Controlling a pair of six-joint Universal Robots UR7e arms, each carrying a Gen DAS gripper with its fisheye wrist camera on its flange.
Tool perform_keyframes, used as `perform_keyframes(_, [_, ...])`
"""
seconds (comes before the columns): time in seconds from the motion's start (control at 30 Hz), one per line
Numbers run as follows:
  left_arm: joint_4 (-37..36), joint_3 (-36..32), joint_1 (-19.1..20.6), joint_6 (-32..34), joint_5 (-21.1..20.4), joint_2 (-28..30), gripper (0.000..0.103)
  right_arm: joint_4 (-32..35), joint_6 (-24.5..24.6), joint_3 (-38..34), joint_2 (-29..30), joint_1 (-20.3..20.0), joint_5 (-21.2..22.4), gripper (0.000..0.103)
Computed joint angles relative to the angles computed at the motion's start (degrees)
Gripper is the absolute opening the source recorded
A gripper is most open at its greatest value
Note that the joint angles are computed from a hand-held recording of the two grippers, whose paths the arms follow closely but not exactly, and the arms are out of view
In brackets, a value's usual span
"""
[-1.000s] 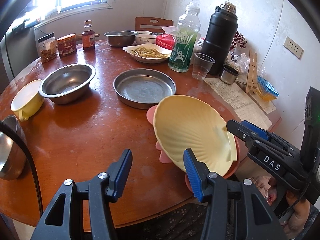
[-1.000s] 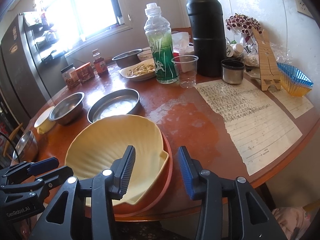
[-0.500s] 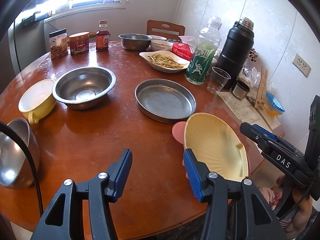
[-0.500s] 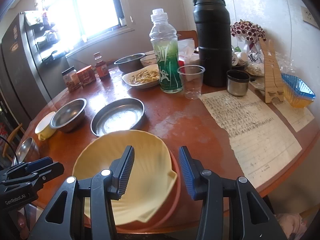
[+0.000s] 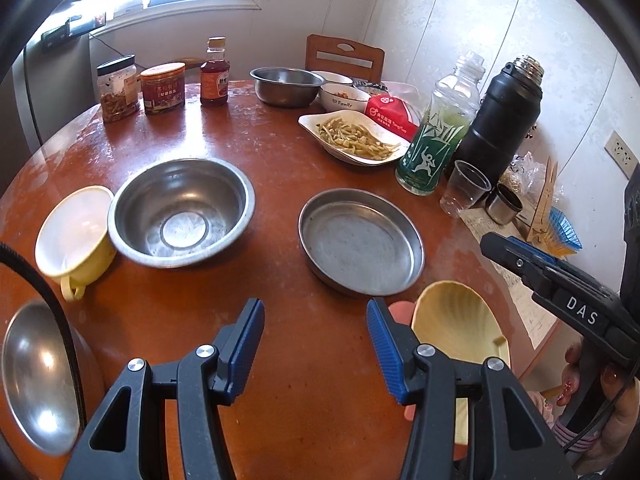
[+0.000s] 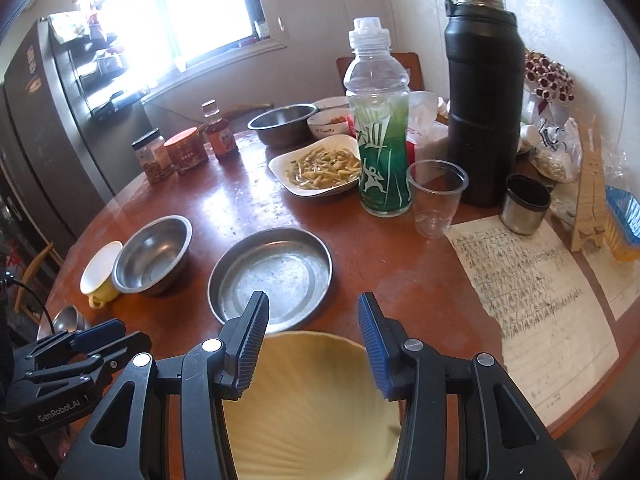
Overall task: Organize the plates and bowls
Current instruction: 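Release the shell plate and move the right gripper to the grey pan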
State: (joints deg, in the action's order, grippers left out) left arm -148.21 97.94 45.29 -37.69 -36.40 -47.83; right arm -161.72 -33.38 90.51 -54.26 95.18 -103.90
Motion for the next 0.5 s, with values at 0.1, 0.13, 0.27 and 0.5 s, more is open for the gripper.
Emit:
perform_keyframes(0.1, [1.6,-2.6,1.2,1.0,-1.2,0.9,0.053,4.5,0.7,-3.6,1.9,0.4,-0.2,0.048])
perform_keyframes(0.13, [2.1,-3.4,1.6,1.2,-1.7,1.1,0.053,6.2,1.1,-4.8,2.5,0.4,0.0,0.048])
perform_keyframes(0.27, [3.7,-6.6,3.2,2.4,-3.6,2.7,0.053,11.3,1.6,-9.6,5.2,0.9,-1.3,0.048])
perform_keyframes(0.5, [6.9,-10.7,4.9,2.2,-4.2,4.9,0.053,15.6,-0.4,-16.9,10.4,1.0,-4.5,0.047])
